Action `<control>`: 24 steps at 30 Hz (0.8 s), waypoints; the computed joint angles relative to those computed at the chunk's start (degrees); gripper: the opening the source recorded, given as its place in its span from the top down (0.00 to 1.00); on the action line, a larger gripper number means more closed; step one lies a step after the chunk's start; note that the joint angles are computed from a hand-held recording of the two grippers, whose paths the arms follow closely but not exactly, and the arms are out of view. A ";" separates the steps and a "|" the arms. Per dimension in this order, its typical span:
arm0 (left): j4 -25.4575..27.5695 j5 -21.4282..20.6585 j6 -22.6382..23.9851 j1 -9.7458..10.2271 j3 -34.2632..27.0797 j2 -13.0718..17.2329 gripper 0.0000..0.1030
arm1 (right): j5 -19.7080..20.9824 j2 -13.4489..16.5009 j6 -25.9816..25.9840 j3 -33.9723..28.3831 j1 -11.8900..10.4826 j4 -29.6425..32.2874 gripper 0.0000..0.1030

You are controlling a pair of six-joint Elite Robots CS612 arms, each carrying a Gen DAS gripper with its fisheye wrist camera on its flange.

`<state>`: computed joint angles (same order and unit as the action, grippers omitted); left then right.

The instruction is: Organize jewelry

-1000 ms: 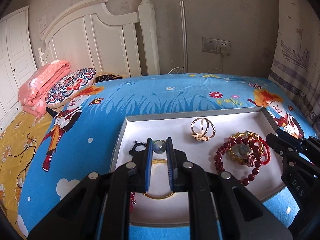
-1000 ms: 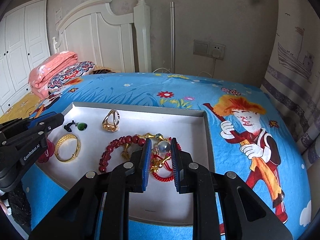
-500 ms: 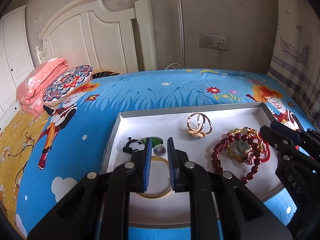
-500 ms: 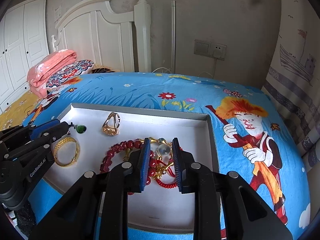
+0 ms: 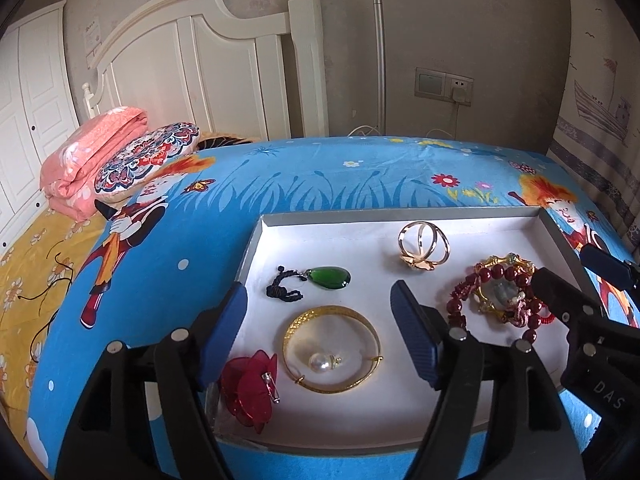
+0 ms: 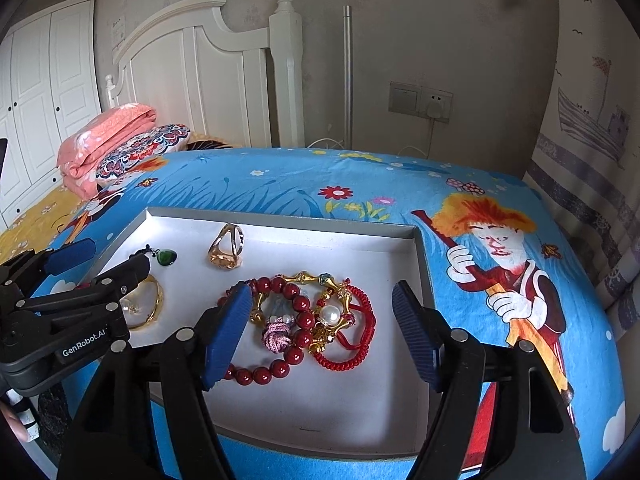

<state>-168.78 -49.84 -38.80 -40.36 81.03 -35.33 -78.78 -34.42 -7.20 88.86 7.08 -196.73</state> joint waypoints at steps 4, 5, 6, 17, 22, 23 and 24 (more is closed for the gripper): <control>-1.41 1.11 0.30 -0.30 0.58 -0.27 0.22 | 0.11 -0.17 0.37 0.40 -0.02 -0.14 0.33; -1.80 1.27 0.26 -0.35 0.72 -0.38 0.20 | 0.19 -0.29 0.55 0.56 -0.05 -0.24 0.33; -2.25 1.39 0.15 -0.43 1.01 -0.61 0.19 | 0.25 -0.43 0.75 0.72 -0.07 -0.41 0.33; -11.03 6.30 3.33 -2.50 6.24 -5.26 0.05 | 1.16 -5.27 3.51 5.83 -0.88 -3.66 0.18; -14.69 6.80 2.91 -3.77 9.51 -6.82 0.05 | 1.71 -6.47 4.88 9.33 -1.40 -9.22 0.18; -14.66 7.45 2.50 -4.11 9.93 -6.91 0.05 | 1.81 -6.54 4.91 9.85 -1.47 -10.05 0.18; -14.64 8.29 2.30 -4.49 10.21 -6.84 0.05 | 1.88 -6.60 4.83 10.28 -1.52 -10.54 0.18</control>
